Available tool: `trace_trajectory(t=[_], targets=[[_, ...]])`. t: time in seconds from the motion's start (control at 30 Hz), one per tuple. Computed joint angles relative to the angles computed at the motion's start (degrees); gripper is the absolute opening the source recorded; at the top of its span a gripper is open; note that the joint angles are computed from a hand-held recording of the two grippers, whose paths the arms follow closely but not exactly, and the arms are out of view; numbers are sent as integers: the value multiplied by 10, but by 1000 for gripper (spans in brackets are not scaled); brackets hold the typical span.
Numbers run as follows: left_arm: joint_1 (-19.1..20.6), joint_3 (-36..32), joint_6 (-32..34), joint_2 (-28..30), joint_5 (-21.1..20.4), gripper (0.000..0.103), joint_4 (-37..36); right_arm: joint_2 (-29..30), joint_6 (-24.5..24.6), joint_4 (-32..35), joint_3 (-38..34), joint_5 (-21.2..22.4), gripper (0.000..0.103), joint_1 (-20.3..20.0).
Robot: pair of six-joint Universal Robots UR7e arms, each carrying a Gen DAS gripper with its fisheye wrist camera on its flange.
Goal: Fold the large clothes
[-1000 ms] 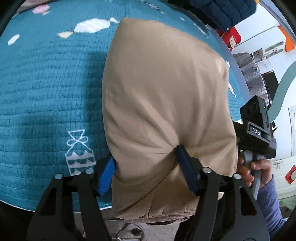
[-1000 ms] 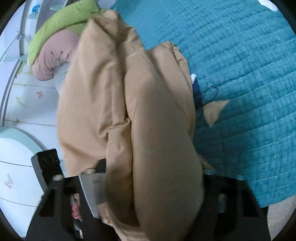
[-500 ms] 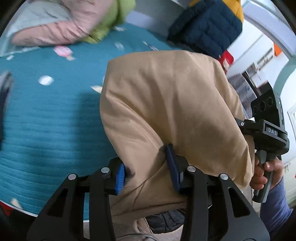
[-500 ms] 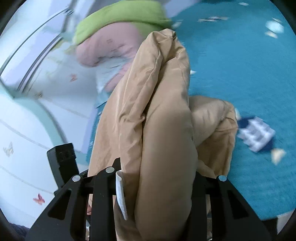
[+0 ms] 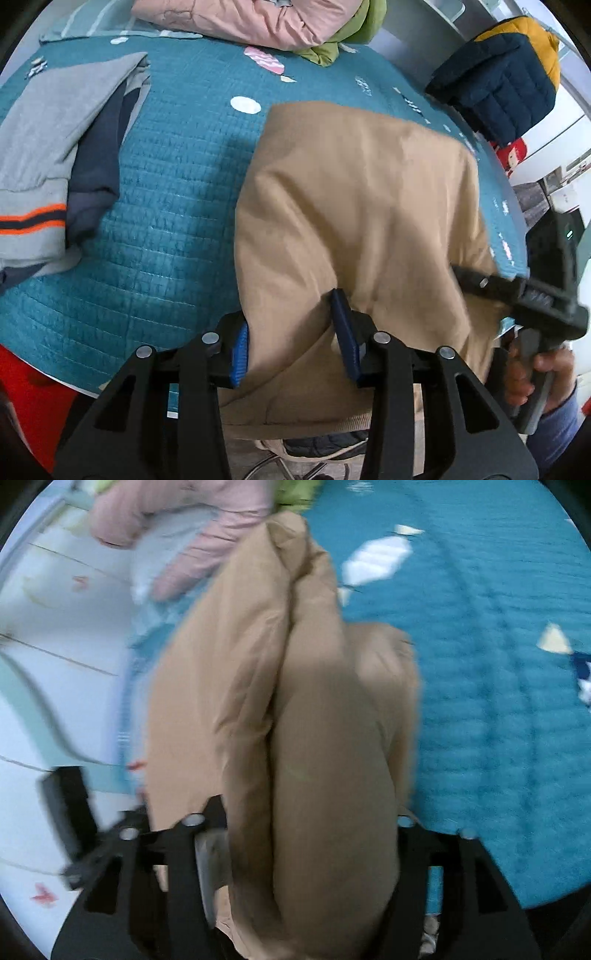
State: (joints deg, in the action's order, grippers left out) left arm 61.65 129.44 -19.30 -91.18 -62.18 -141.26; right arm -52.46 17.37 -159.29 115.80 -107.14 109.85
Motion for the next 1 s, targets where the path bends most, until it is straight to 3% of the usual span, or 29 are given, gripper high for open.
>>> trace_trajectory(t=[0.07, 0.13, 0.33, 0.5, 0.57, 0.6, 0.63, 0.77, 1.0], targets=[[-6, 1, 2, 2, 0, 41, 4, -9, 7, 8, 14, -10, 74, -9], [-16, -1, 5, 6, 7, 44, 14, -27, 15, -5, 45, 12, 78, -35], [-26, -4, -1, 20, 21, 48, 26, -23, 8, -80, 93, 191, 84, -122], [-17, -11, -13, 23, 15, 51, 29, -1, 0, -94, 83, 196, 88, -115], [-18, -12, -18, 24, 20, 51, 32, 4, -5, -118, 86, 195, 72, -110], [-21, -11, -20, 23, 25, 51, 32, 6, -7, -134, 91, 207, 57, -111], [-23, -10, -19, 21, 27, 51, 31, 7, -9, -146, 96, 219, 49, -112], [-26, -9, -2, 20, 24, 47, 14, -2, -22, -150, 94, 211, 38, -99], [-37, -13, 25, -14, 26, 43, -27, 2, -52, -163, 59, 283, 28, -69]])
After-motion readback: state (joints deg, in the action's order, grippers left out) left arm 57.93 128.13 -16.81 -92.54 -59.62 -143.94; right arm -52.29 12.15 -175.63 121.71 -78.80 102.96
